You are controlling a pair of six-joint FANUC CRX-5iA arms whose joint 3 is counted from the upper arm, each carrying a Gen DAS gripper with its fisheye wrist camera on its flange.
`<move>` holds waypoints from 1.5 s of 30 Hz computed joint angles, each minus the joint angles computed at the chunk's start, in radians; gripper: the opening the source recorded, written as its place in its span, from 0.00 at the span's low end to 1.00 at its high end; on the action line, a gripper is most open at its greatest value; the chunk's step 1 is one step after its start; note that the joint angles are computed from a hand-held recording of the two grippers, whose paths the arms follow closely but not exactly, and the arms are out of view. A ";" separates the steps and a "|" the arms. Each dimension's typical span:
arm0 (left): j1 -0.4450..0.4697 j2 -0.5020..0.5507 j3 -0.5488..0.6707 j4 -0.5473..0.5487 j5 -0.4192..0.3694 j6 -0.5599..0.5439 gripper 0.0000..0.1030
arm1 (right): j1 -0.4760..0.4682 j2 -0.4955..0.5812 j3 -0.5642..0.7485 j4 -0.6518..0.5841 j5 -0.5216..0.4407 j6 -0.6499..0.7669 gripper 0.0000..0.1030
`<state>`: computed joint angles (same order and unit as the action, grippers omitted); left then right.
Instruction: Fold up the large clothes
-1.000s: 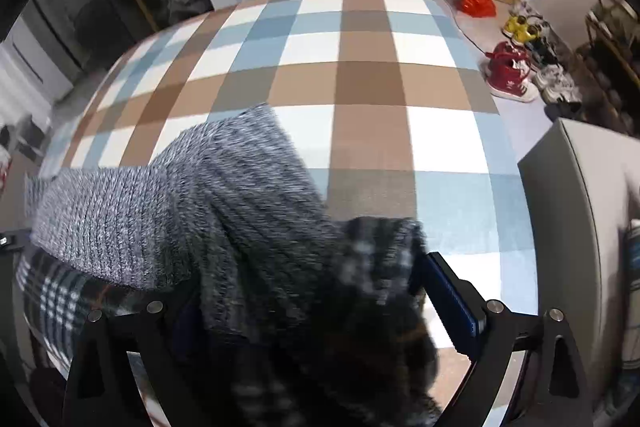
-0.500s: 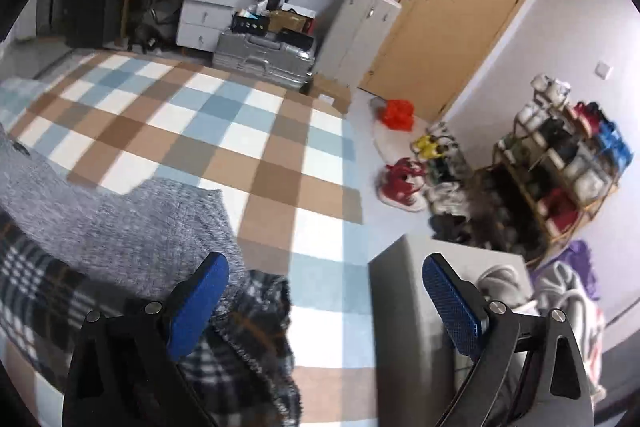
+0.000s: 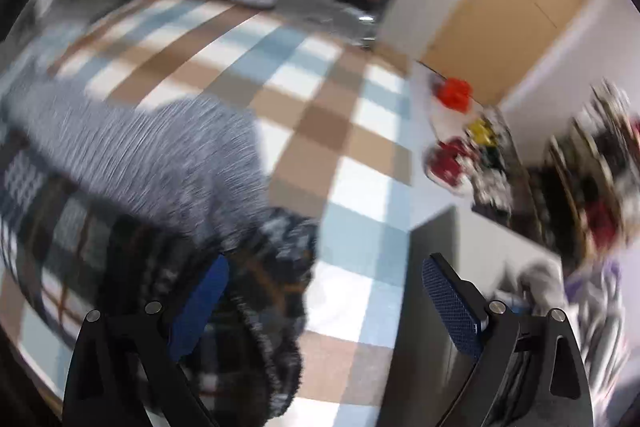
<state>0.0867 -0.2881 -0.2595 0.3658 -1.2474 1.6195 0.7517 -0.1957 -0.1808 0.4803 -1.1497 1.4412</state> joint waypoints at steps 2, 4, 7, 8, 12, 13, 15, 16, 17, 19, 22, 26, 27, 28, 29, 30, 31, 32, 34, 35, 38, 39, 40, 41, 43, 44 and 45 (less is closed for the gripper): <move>-0.007 -0.001 0.005 -0.011 -0.002 0.003 0.48 | 0.029 -0.008 -0.032 0.028 0.033 0.029 0.95; -0.014 -0.009 0.005 -0.018 -0.006 0.002 0.48 | 0.052 -0.007 -0.066 0.087 0.080 0.031 0.95; -0.010 -0.013 -0.001 -0.014 -0.005 -0.007 0.48 | 0.048 0.030 -0.061 0.109 0.098 0.025 0.93; -0.006 -0.014 -0.004 -0.009 -0.006 -0.011 0.48 | 0.041 0.039 -0.053 0.098 0.101 0.033 0.85; 0.004 -0.020 -0.016 0.006 -0.005 -0.029 0.48 | 0.001 0.059 0.002 0.039 0.095 -0.018 0.14; 0.007 -0.021 -0.019 0.011 -0.005 -0.032 0.48 | -0.012 0.044 -0.009 0.051 0.122 -0.065 0.11; 0.011 -0.019 -0.021 0.018 -0.008 -0.035 0.48 | -0.053 0.034 0.005 0.028 0.141 -0.136 0.03; 0.011 -0.018 -0.019 0.017 -0.009 -0.034 0.48 | -0.088 0.039 0.039 -0.030 0.131 -0.152 0.03; 0.010 -0.016 -0.017 0.016 -0.010 -0.034 0.48 | -0.119 0.046 0.063 -0.065 0.119 -0.173 0.02; 0.009 -0.015 -0.014 0.013 -0.014 -0.030 0.48 | -0.183 0.057 0.113 -0.161 0.092 -0.176 0.02; 0.010 -0.017 -0.017 0.015 -0.013 -0.031 0.48 | -0.238 0.039 0.161 -0.320 0.073 -0.061 0.02; 0.011 -0.017 -0.018 0.017 -0.015 -0.027 0.48 | -0.201 0.001 0.163 -0.357 0.059 0.016 0.03; 0.010 -0.016 -0.016 0.014 -0.015 -0.024 0.48 | -0.190 0.009 0.177 -0.371 0.036 0.038 0.03; 0.007 -0.015 -0.012 0.008 -0.017 -0.020 0.48 | -0.178 0.019 0.180 -0.366 0.027 0.049 0.03; 0.003 -0.015 -0.009 0.003 -0.017 -0.015 0.48 | -0.153 0.023 0.172 -0.336 0.017 0.044 0.03; 0.002 -0.015 -0.008 0.000 -0.017 -0.011 0.48 | -0.128 0.029 0.164 -0.303 0.007 0.037 0.03; 0.001 -0.016 -0.008 -0.002 -0.018 -0.010 0.48 | -0.105 0.035 0.153 -0.271 0.000 0.023 0.03; 0.000 -0.017 -0.008 -0.003 -0.019 -0.010 0.48 | -0.085 0.035 0.137 -0.239 0.005 -0.002 0.05; 0.002 -0.018 -0.009 0.000 -0.020 -0.007 0.48 | -0.078 0.046 0.142 -0.240 0.005 -0.023 0.26; 0.001 -0.018 -0.009 0.001 -0.020 -0.005 0.48 | -0.083 0.042 0.146 -0.262 0.018 -0.019 0.67; 0.000 -0.018 -0.009 0.000 -0.023 -0.011 0.49 | -0.061 -0.009 0.092 -0.235 0.115 -0.017 0.98; 0.001 -0.019 -0.010 0.001 -0.023 -0.014 0.49 | -0.054 -0.005 0.093 -0.218 0.110 -0.024 0.98; 0.002 -0.019 -0.012 0.004 -0.021 -0.016 0.49 | -0.048 0.003 0.090 -0.191 0.107 -0.038 0.98; 0.003 -0.020 -0.015 0.006 -0.019 -0.018 0.49 | -0.036 0.008 0.072 -0.137 0.111 -0.065 0.98; 0.005 -0.022 -0.019 0.010 -0.013 -0.019 0.49 | -0.018 0.030 0.039 -0.026 0.100 -0.114 0.98; 0.005 -0.024 -0.022 0.010 -0.010 -0.021 0.49 | -0.023 0.042 0.047 -0.030 0.085 -0.107 0.98; 0.005 -0.025 -0.024 0.011 -0.008 -0.022 0.49 | -0.031 0.061 0.065 -0.053 0.060 -0.089 0.96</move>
